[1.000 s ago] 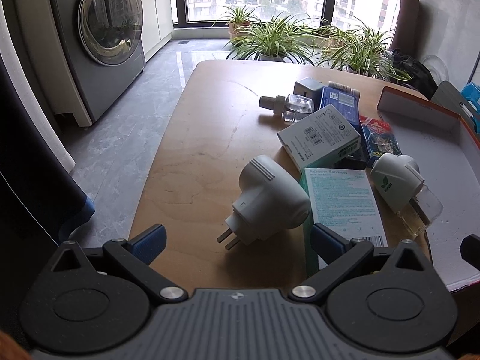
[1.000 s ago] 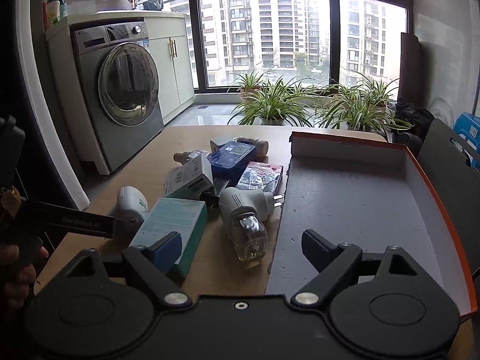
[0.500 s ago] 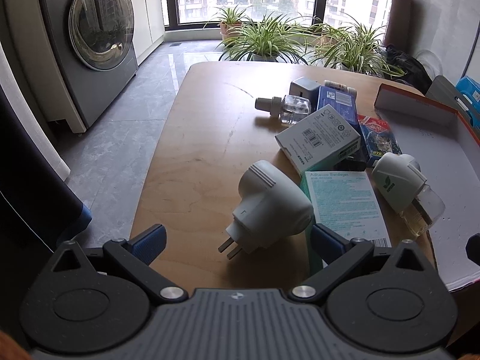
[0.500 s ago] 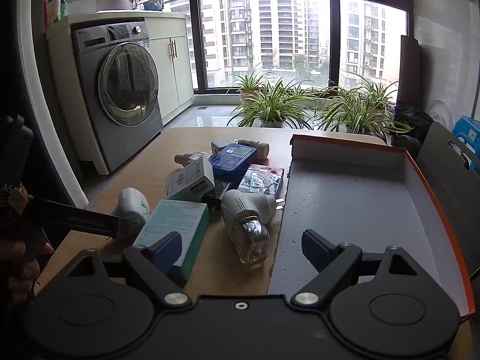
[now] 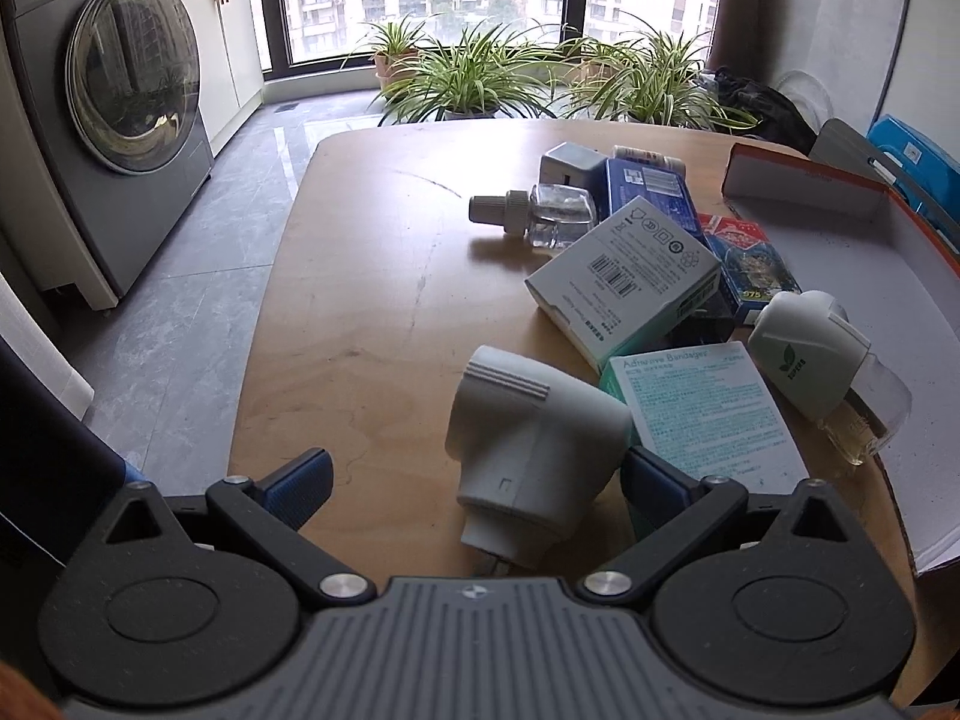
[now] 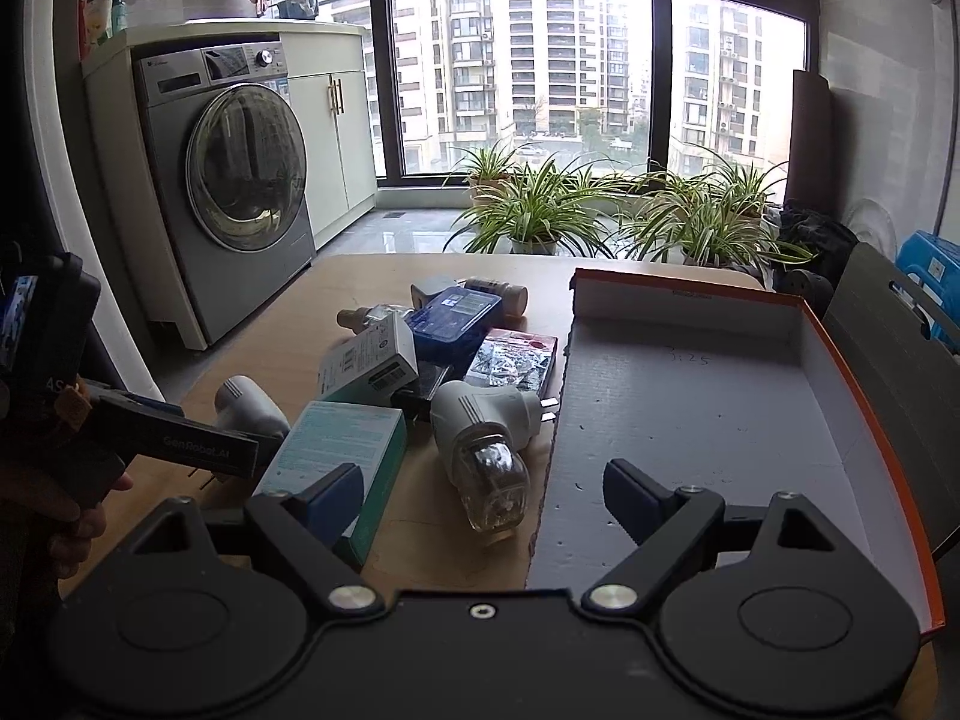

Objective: Organize rigid objects
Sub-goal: 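Grasp the white plug diffuser with the left tool while the right tool grasps the bulb diffuser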

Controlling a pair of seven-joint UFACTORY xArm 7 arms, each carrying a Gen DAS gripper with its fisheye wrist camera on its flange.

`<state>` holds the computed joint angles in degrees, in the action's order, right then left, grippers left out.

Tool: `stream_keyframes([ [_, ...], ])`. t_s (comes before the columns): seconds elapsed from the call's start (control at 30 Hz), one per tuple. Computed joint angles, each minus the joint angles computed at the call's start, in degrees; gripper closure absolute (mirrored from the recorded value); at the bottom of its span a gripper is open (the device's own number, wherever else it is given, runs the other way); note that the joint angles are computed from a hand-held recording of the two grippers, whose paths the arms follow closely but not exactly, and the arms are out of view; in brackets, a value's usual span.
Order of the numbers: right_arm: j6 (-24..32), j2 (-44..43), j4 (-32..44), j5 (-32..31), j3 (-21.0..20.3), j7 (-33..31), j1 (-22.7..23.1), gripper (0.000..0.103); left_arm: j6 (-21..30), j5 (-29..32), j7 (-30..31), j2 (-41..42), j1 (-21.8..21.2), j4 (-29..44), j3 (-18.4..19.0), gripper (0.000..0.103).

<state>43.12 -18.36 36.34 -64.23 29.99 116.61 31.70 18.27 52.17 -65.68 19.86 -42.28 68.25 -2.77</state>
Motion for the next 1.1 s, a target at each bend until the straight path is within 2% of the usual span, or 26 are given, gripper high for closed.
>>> stream_keyframes([
  [0.13, 0.19, 0.38, 0.12, 0.28, -0.21, -0.26, -0.06, 0.001, -0.61, -1.06, -0.06, 1.42, 0.42, 0.83, 0.25, 0.002],
  [0.2, -0.07, 0.60, 0.11, 0.20, -0.47, -0.30, -0.16, 0.001, -2.28, -1.45, -0.98, 1.78, 0.74, 0.36, 0.42, 0.011],
  [0.23, -0.05, 0.94, 0.33, 0.19, -0.57, -0.45, -0.24, 0.001, -3.07, 1.16, -3.97, 1.54, -1.38, -0.02, 2.85, 0.013],
  [0.3, -0.04, 1.41, 0.46, 0.01, -0.82, -0.57, -0.32, 0.001, -3.97, 5.53, -8.38, 1.25, -2.95, -0.33, 4.64, 0.020],
  [0.37, -0.39, 1.95, 0.56, -0.46, -1.25, -0.56, -0.48, 0.001, -4.36, 8.91, -11.79, 0.93, -3.28, -0.36, 5.07, 0.039],
  [0.5, -2.76, 2.86, 0.53, -2.49, -3.01, -0.55, -1.29, 0.001, -6.05, 12.41, -17.05, 0.74, -2.24, -0.61, 4.65, 0.041],
  [0.57, -5.13, 3.49, 0.76, -4.51, -4.39, -0.33, -2.36, 0.001, -6.09, 15.46, -20.85, 0.17, -2.37, -0.79, 4.78, 0.049],
  [0.67, -7.25, 5.79, 2.38, -5.49, -6.37, -1.66, -3.79, 0.001, -6.13, 16.17, -22.13, 0.16, -0.80, -0.97, 3.08, 0.049],
  [0.73, -10.28, 7.73, 3.51, -6.14, -8.15, -2.60, -4.71, 0.001, -6.69, 19.75, -25.46, 0.27, -0.93, -0.85, 3.45, 0.049],
  [0.8, -12.34, 10.00, 5.03, -6.01, -9.47, -4.08, -5.27, 0.001, -6.75, 20.27, -25.47, 0.42, 0.03, -0.67, 2.57, 0.048],
  [1.0, -13.95, 16.37, 9.40, -2.10, -12.75, -9.81, -4.89, 0.001, -5.97, 25.75, -29.60, 1.19, 0.83, 0.40, 1.84, 0.048],
  [1.07, -14.80, 17.74, 9.96, -2.53, -13.76, -9.47, -4.52, 0.010, -5.75, 28.42, -32.43, 1.13, 1.06, 0.42, 1.52, 0.049],
  [1.1, -15.81, 18.23, 9.95, -2.72, -14.31, -9.39, -4.42, 0.024, -5.74, 29.23, -33.46, 0.98, 1.47, 0.30, 1.13, 0.049],
])
